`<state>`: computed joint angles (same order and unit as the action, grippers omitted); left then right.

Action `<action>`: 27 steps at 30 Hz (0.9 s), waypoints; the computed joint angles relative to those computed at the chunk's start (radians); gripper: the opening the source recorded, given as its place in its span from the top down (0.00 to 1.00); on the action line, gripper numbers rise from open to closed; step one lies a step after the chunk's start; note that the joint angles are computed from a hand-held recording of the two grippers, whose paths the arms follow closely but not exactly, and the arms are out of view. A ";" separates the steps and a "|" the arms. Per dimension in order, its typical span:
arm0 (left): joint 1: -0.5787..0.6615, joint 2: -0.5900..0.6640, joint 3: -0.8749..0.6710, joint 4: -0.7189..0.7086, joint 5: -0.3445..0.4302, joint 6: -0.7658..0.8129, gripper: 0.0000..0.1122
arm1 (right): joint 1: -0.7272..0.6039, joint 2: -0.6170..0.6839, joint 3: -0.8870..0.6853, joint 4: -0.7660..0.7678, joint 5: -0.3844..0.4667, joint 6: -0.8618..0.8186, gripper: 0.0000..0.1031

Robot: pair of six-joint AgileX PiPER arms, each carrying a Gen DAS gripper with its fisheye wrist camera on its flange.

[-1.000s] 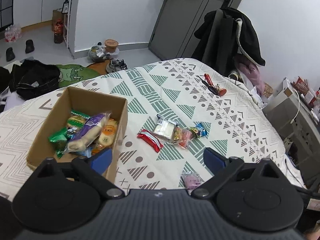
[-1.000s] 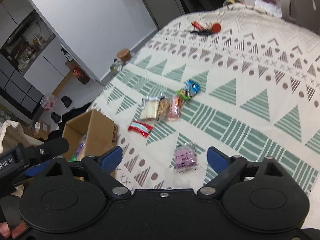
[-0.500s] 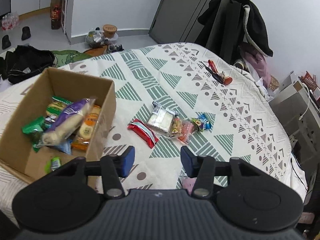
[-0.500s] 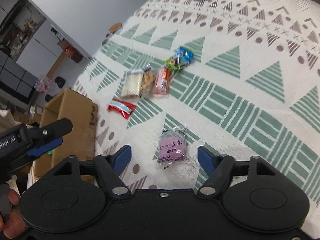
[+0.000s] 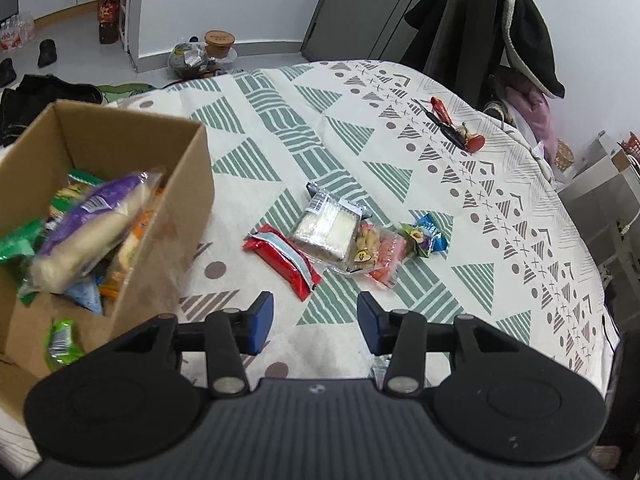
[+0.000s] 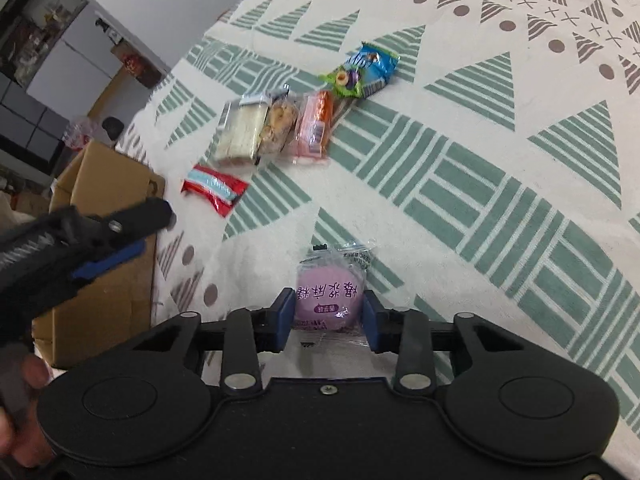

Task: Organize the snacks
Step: 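Grasp the pink-wrapped round bun with the right tool while the left grasps the red-wrapped bar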

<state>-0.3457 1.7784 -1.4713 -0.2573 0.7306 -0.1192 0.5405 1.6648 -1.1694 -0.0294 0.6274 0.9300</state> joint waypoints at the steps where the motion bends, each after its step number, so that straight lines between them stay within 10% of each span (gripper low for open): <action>1: -0.004 0.007 0.003 0.008 -0.011 -0.010 0.60 | -0.002 -0.007 0.010 -0.014 -0.014 0.018 0.68; 27: -0.076 0.264 -0.206 0.279 -0.028 -0.283 0.59 | -0.066 -0.034 0.110 -0.130 -0.179 0.202 0.68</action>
<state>-0.4214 2.0420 -1.6771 0.0216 0.7026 -0.4019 0.4747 1.6308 -1.0589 -0.1598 0.4484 1.1320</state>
